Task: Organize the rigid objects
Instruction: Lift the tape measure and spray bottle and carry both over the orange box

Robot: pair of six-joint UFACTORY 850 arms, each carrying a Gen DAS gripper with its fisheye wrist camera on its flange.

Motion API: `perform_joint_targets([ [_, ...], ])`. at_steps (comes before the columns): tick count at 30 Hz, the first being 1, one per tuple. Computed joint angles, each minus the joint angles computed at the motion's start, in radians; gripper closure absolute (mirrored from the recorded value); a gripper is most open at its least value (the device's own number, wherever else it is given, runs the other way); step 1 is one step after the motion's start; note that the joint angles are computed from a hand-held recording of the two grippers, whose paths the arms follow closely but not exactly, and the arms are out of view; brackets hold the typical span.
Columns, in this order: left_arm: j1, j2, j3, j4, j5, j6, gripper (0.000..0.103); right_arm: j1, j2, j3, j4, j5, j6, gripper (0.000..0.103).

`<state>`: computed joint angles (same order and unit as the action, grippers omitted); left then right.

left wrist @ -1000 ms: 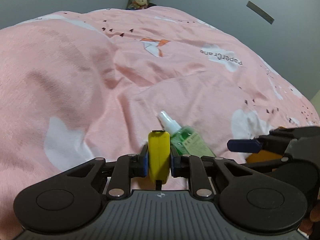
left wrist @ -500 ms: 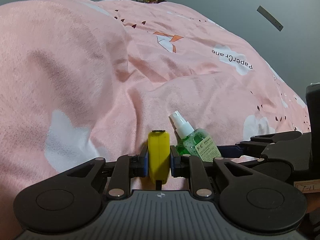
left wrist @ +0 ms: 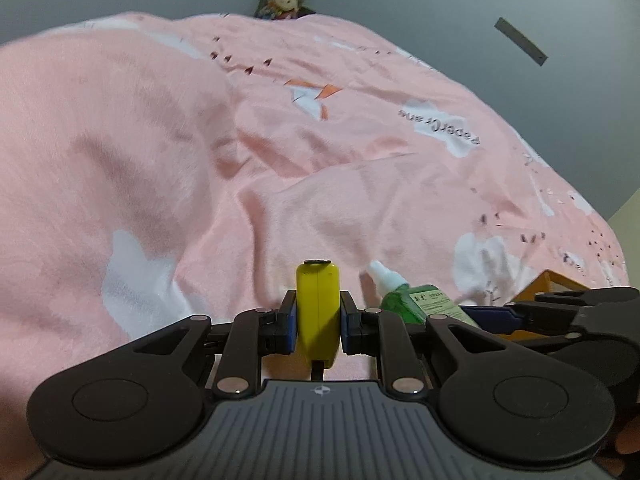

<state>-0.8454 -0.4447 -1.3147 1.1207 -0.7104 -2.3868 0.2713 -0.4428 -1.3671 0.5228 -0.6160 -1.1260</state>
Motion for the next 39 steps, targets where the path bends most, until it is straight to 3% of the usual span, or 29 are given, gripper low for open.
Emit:
perform_joint_targets([
  [10,-0.055,-0.001,-0.077,0.059,-0.040,0.031,0.081,-0.095,0.140,0.073,0.178,-0.047,-0.134,0.058],
  [17,-0.078,-0.028,-0.160,0.105,0.016,0.071,0.081,-0.189,0.234,0.112,0.280,-0.049,-0.237,0.058],
  [24,-0.079,-0.103,-0.298,0.086,0.144,0.198,0.081,-0.293,0.269,0.122,0.280,-0.007,-0.236,0.058],
  [30,-0.062,-0.210,-0.461,-0.071,0.239,0.451,0.081,-0.376,0.243,0.100,0.205,0.026,-0.140,0.058],
  [39,-0.017,-0.339,-0.630,-0.534,0.310,0.975,0.081,-0.439,0.122,0.023,0.019,0.018,0.098,0.058],
])
